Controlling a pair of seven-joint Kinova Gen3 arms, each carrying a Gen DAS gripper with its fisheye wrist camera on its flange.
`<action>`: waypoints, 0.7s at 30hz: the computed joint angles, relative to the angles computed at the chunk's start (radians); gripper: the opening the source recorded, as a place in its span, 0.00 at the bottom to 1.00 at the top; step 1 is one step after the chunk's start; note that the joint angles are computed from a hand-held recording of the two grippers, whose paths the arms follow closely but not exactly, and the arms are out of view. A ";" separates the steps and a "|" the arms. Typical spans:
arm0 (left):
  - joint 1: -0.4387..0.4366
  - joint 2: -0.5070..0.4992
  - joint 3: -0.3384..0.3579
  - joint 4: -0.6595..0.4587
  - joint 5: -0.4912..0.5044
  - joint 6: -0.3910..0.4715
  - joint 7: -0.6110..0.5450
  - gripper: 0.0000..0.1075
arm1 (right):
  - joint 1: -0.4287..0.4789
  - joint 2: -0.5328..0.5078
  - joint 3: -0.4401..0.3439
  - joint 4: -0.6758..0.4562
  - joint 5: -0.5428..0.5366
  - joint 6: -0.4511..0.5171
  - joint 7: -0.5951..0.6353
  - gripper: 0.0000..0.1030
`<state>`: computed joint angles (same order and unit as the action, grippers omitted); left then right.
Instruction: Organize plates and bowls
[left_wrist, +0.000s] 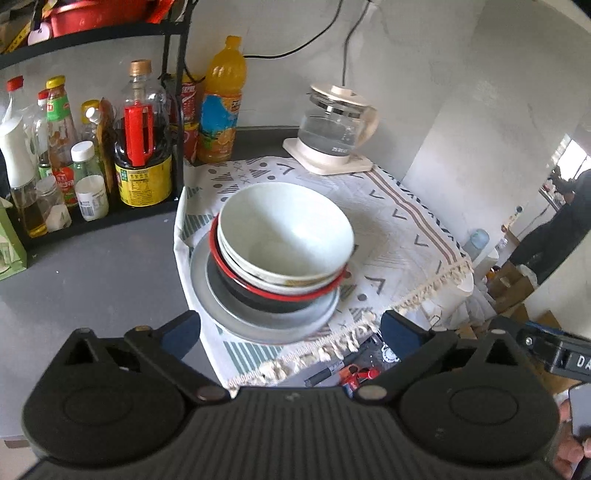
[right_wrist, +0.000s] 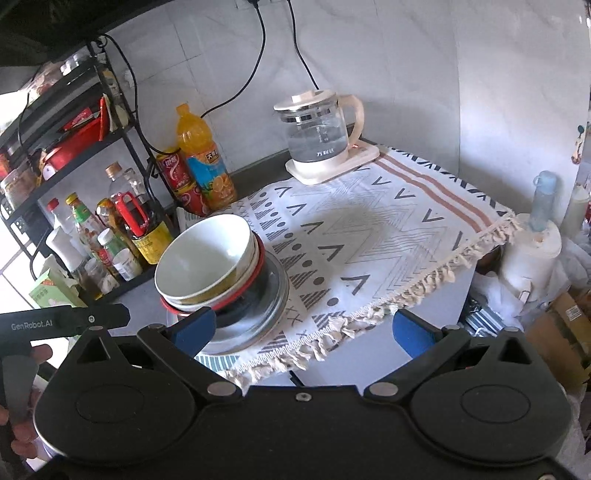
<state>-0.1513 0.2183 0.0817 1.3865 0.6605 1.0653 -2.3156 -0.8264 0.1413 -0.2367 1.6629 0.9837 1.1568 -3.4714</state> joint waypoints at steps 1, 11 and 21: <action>-0.004 -0.012 0.000 0.017 0.007 -0.006 -0.015 0.95 | -0.007 -0.001 -0.004 0.005 0.005 0.006 -0.007 1.00; -0.015 -0.083 -0.030 0.107 0.063 0.006 -0.112 0.95 | -0.054 -0.021 -0.040 0.006 0.011 0.089 -0.042 1.00; -0.017 -0.120 -0.062 0.159 0.098 0.022 -0.188 0.95 | -0.102 -0.014 -0.064 -0.012 -0.019 0.202 -0.045 1.00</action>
<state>-0.1680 0.0981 0.0200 1.5459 0.7587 1.0873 -2.5040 -0.9284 0.1275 -0.3008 1.6506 0.9644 1.3583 -3.5159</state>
